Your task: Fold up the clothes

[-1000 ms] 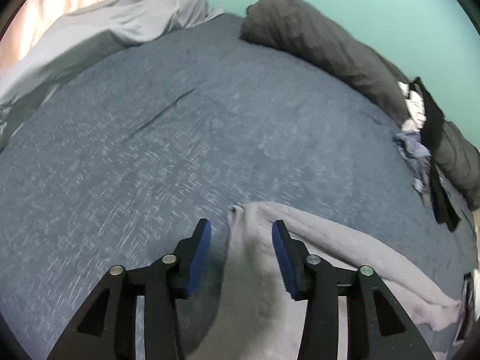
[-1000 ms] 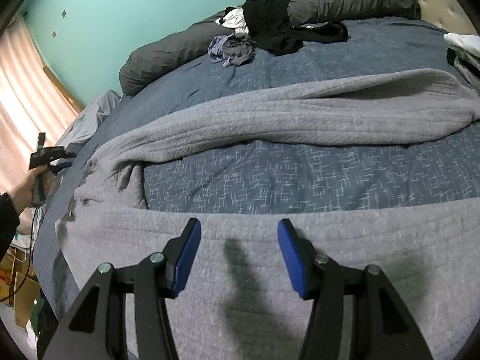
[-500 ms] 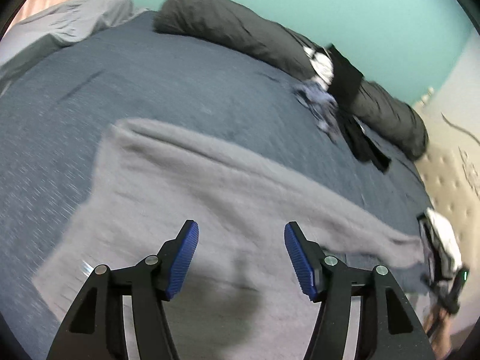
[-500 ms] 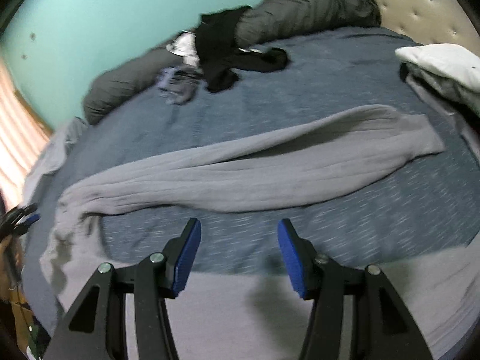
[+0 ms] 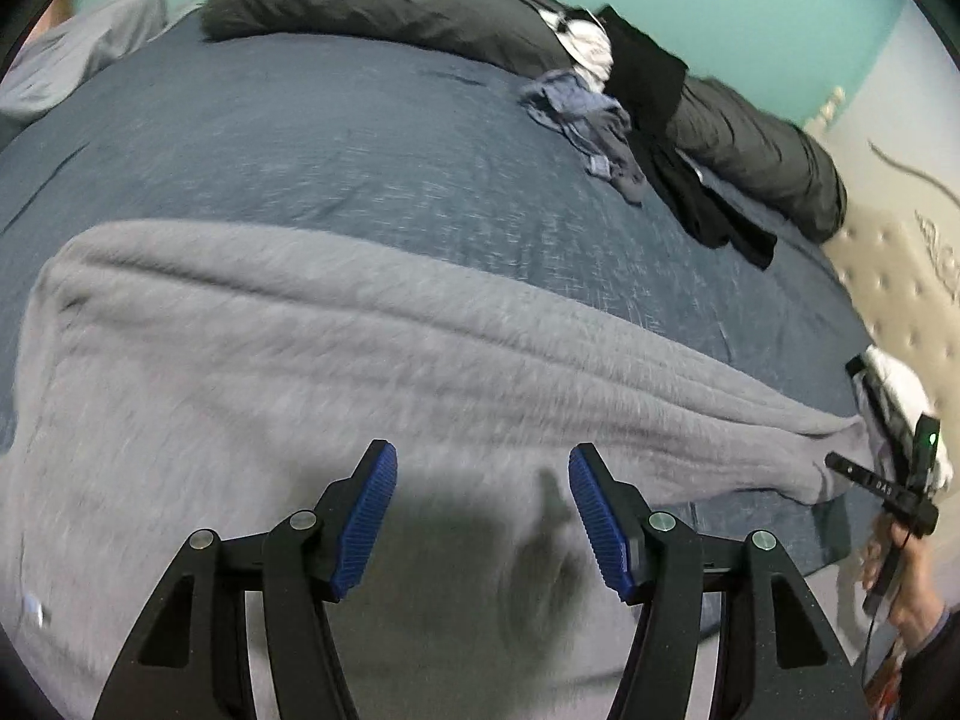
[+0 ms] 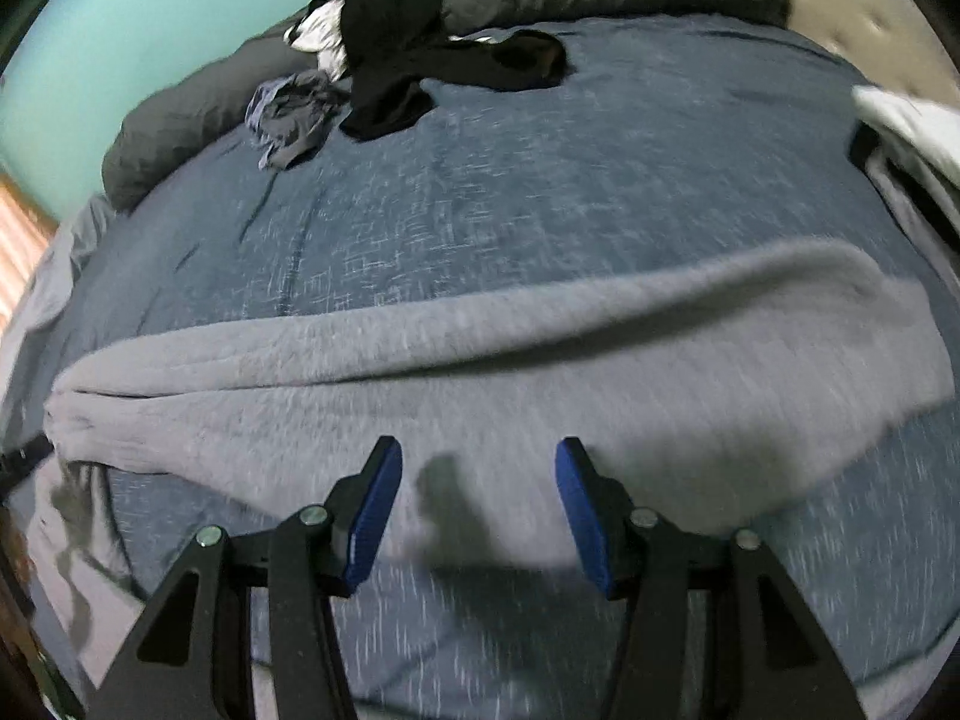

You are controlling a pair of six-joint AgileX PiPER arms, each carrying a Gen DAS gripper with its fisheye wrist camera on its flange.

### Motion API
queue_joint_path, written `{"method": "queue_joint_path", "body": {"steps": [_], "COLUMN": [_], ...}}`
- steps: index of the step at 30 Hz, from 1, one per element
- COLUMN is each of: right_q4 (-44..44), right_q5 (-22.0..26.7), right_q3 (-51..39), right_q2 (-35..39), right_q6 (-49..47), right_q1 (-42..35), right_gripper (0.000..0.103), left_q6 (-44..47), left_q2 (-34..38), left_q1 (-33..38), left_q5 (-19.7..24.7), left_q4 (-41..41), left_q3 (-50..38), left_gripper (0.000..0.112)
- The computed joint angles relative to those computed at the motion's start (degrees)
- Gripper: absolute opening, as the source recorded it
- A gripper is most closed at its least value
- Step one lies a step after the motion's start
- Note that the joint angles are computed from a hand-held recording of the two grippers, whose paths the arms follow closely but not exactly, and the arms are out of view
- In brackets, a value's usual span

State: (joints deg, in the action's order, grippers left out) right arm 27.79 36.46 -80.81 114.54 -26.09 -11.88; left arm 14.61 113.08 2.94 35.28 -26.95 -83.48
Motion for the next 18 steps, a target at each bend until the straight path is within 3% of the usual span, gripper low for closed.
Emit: {"method": "queue_joint_path", "body": {"steps": [5,15,18], "right_q4": [-4.44,-10.28,-13.24], "right_q5": [2.38,6.37,10.1], "right_q3": [-7.53,-23.91,-32.77], "right_q2": [5.9,15.01,19.55], "right_q6": [2.89,7.85,11.43], "right_q1": [2.23,4.12,4.61], "right_gripper": [0.054,0.054,0.054], "left_q6": [-4.42,-0.97,0.19], "left_q2": [7.75,7.28,8.81], "left_q1": [-1.77,-1.79,-1.06], "left_q5": [4.87,3.06,5.51], "left_q4": [5.14,1.91,-0.88], "left_q3": [-11.36,-13.66,-16.45], "left_gripper": [0.064,0.064,0.065]}}
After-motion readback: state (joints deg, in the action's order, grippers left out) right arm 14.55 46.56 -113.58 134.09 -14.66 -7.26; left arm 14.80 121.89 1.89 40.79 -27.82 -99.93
